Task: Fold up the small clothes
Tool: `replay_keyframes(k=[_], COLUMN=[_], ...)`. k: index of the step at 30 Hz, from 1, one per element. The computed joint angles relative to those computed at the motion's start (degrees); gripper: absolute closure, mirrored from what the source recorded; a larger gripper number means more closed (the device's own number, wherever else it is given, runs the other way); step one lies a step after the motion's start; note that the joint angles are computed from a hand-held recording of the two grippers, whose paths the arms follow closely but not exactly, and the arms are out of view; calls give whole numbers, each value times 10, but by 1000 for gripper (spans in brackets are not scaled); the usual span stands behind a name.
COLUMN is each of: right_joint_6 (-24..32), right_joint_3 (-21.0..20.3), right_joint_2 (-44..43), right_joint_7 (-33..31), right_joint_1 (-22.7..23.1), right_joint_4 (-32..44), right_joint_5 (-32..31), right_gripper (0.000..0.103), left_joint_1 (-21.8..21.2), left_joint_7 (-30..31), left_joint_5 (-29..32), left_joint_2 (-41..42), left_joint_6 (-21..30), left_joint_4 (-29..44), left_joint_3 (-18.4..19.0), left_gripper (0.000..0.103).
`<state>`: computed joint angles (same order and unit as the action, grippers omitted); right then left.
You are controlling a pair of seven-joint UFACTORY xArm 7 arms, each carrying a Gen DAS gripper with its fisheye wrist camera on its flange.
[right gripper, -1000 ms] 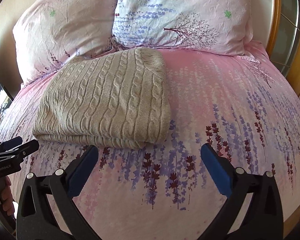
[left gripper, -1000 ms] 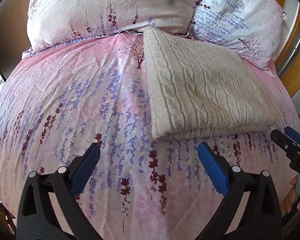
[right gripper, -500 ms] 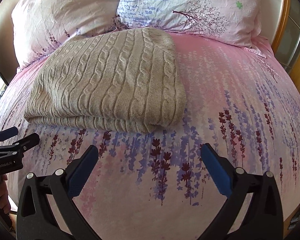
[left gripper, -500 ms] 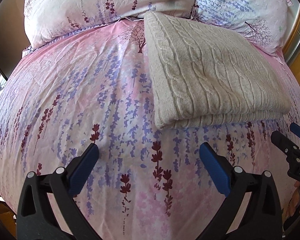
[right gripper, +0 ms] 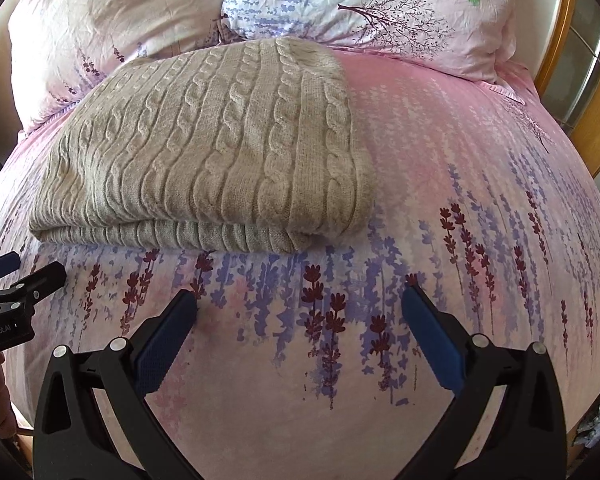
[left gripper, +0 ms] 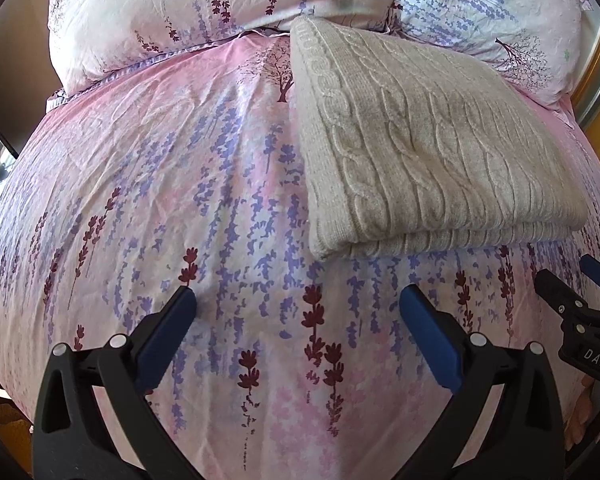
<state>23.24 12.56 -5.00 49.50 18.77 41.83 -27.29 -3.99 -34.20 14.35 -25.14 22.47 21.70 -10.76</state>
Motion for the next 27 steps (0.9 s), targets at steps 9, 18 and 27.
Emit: replay_keyframes(k=[9,18,27], right_joint_6=[9,8,9], right_joint_3=[2,1,2], right_joint_2=[0,0,0], right_joint_7=[22,22,21], right_joint_1=[2,3,3], right_joint_4=[3,3,2], right_joint_5=[-11,-12,-11], right_gripper=[1,1,1], left_joint_1=[4,5,4], left_joint_7=[-8,-12,-9], left_joint_5=[8,10,11], left_joint_2=[-2,-3,-2], left_joint_6=[-9,-10,-11], left_joint_4=[-4,-5,-5], left_joint_3=[-5,-6,-5], left_gripper=[2,2,2])
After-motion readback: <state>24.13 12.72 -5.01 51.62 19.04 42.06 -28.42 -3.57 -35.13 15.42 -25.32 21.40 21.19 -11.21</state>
